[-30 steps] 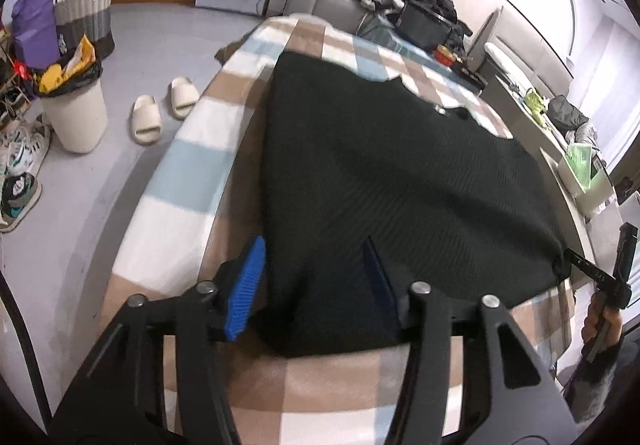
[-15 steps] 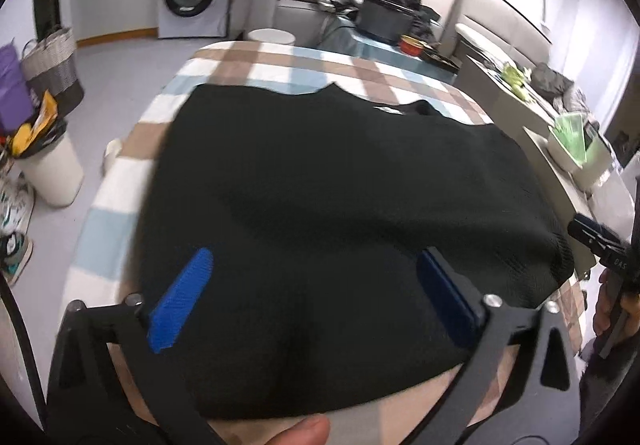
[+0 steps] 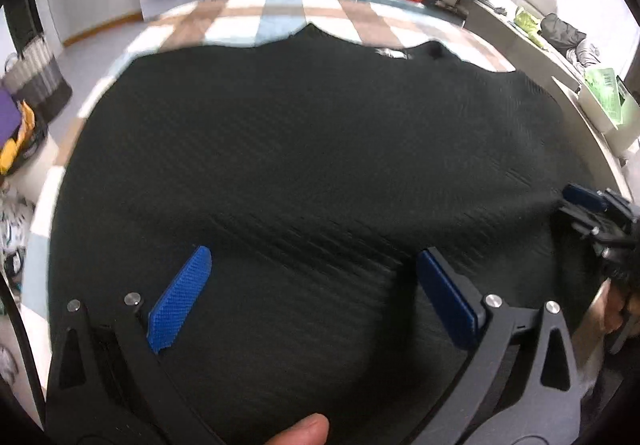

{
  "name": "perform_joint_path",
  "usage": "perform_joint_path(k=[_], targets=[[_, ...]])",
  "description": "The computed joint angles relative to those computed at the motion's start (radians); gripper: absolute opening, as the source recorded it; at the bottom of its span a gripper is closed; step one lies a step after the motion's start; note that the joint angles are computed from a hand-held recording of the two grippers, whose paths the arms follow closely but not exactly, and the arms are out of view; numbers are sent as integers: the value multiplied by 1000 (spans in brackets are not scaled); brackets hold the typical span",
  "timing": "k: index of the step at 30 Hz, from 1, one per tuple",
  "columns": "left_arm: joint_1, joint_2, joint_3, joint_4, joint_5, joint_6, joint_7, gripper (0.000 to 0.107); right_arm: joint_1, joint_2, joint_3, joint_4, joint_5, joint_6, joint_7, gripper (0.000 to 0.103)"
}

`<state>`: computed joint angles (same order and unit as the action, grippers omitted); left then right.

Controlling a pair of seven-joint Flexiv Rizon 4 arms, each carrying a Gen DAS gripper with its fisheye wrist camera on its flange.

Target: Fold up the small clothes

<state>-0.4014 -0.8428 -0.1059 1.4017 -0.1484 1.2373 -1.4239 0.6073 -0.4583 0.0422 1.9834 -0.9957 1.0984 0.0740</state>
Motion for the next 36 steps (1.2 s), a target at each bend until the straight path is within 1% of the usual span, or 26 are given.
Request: perform_joint_path(k=[3,5,6,9,10,12,13,14,15,16,18,20,22,23,24,25,26,27,28,29,30,32,33,34,35,36], targets=[[17,5,-11,13,1,4,25,102,5,32,-2,21,13,-99,38,68],[11,11,2,14,1,-8,15,102,-10,40,11,24,44,-132,60,68],[18,13,-8,14,-6,-13,18,102,-14,42,16,23,51,-139,70,67],[50,7,-75,8,-42,-20,69,102,-30,29,18,10,17,-67,71,67],[41,-3,-73,-15,-46,-30,73,102,-30,19,16,-2,2,-38,63,68],[8,-21,-42,-60,-39,-56,57,102,-28,-10,17,-37,10,-14,29,68],[-11,-44,-19,-111,-33,-104,44,102,-25,-28,22,-59,28,-1,4,70],[-33,-58,12,-146,-21,-136,15,102,-29,-52,21,-79,41,36,-20,70],[-53,-72,40,-177,1,-142,-8,102,-28,-69,16,-92,58,60,-37,70],[-71,-86,67,-217,28,-178,-19,102,-29,-88,17,-108,87,73,-67,71],[-74,-99,76,-248,50,-196,-40,102,4,-91,-20,-116,84,44,-80,72],[-69,-109,89,-270,59,-203,-83,102,22,-77,-35,-106,103,-9,-66,73],[-55,-115,88,-277,61,-196,-114,102,32,-59,-35,-94,113,-85,-69,76],[-49,-117,86,-281,63,-193,-124,102,41,-44,-46,-78,91,-113,-38,77],[-43,-116,80,-281,63,-194,-128,102,42,-37,-35,-80,106,-169,-36,77],[-45,-113,81,-280,67,-193,-137,102,41,-26,-30,-71,101,-191,-21,77],[-47,-112,76,-277,73,-187,-136,102,34,-21,-19,-69,103,-198,-14,77],[-41,-111,55,-269,73,-174,-115,102,25,-20,-9,-68,103,-187,-9,77],[-31,-108,15,-258,66,-165,-68,102,14,-22,0,-69,100,-157,-9,77],[-34,-112,6,-264,63,-167,-49,102,6,-30,1,-70,80,-104,-9,77],[-47,-122,10,-282,68,-175,-33,102,6,-34,2,-74,76,-96,-16,77],[-93,-149,58,-343,97,-210,-48,103,19,-64,17,-117,111,-155,-86,77],[-107,-164,77,-370,108,-217,-61,103,32,-67,6,-120,97,-170,-84,77],[-106,-172,74,-383,108,-212,-64,103,32,-69,6,-121,98,-169,-87,77],[-104,-183,76,-408,103,-233,-71,103,24,-60,9,-110,106,-155,-93,77],[-109,-193,95,-435,108,-252,-94,103,20,-56,7,-102,105,-144,-90,78]])
